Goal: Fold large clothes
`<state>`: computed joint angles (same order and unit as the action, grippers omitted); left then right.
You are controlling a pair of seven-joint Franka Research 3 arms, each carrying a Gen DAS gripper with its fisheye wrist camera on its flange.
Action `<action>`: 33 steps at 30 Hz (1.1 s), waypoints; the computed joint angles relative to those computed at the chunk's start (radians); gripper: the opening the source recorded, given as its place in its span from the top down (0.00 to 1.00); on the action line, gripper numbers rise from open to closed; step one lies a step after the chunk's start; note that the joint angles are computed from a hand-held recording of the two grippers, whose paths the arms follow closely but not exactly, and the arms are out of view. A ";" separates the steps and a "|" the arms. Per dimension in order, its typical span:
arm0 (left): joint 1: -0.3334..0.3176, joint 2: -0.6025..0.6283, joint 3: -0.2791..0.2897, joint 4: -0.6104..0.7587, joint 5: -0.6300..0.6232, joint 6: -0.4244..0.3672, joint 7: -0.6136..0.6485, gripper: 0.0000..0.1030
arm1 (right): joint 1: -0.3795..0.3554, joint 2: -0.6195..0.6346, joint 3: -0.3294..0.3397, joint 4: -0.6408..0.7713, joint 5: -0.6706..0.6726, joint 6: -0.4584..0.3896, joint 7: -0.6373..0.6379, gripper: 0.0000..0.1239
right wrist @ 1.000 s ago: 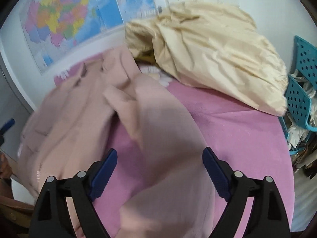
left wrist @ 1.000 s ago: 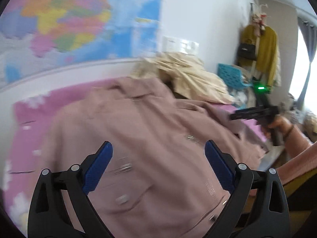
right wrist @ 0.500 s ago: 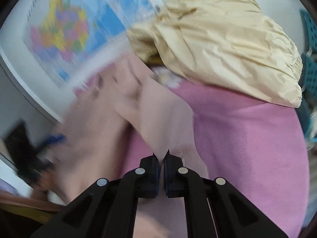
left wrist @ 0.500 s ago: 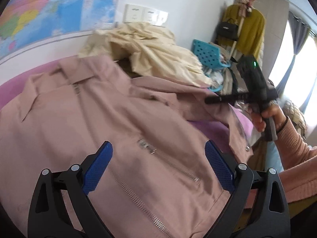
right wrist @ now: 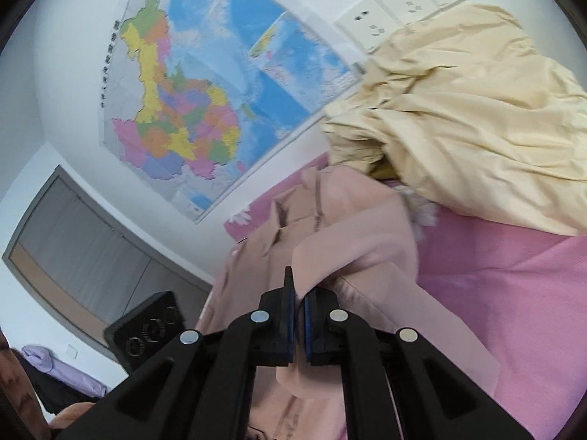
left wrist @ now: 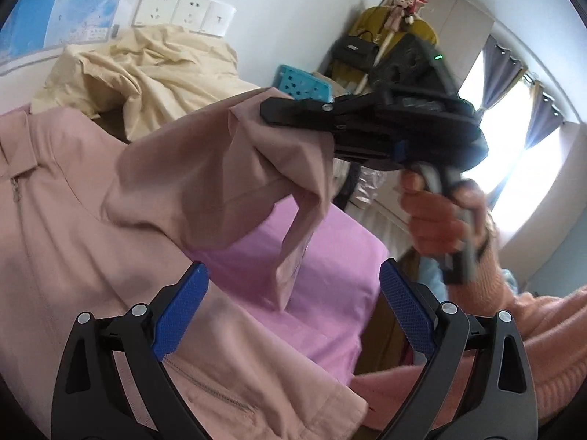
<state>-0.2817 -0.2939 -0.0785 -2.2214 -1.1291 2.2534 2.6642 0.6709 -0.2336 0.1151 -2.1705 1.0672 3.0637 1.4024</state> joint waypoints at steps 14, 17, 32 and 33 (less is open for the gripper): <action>0.061 -0.012 0.039 0.010 -0.074 -0.179 0.108 0.98 | -0.057 0.135 0.064 0.192 -0.177 -0.059 0.114 0.96; 0.097 -0.082 0.102 -0.027 -0.129 -0.240 0.151 0.98 | -0.056 0.177 0.074 0.264 -0.197 -0.077 0.091 0.95; 0.269 -0.090 0.173 -0.079 0.109 -0.130 -0.049 0.33 | -0.060 0.743 0.107 0.944 -0.514 -0.438 0.360 0.86; 0.272 -0.068 0.172 -0.071 0.132 -0.144 -0.083 0.33 | -0.065 0.774 0.113 0.979 -0.518 -0.460 0.376 0.76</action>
<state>-0.0099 -0.3616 0.0937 -2.2922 -0.9972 2.1091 2.5810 0.6061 0.5408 0.2282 -1.1917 0.5492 2.6033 1.7789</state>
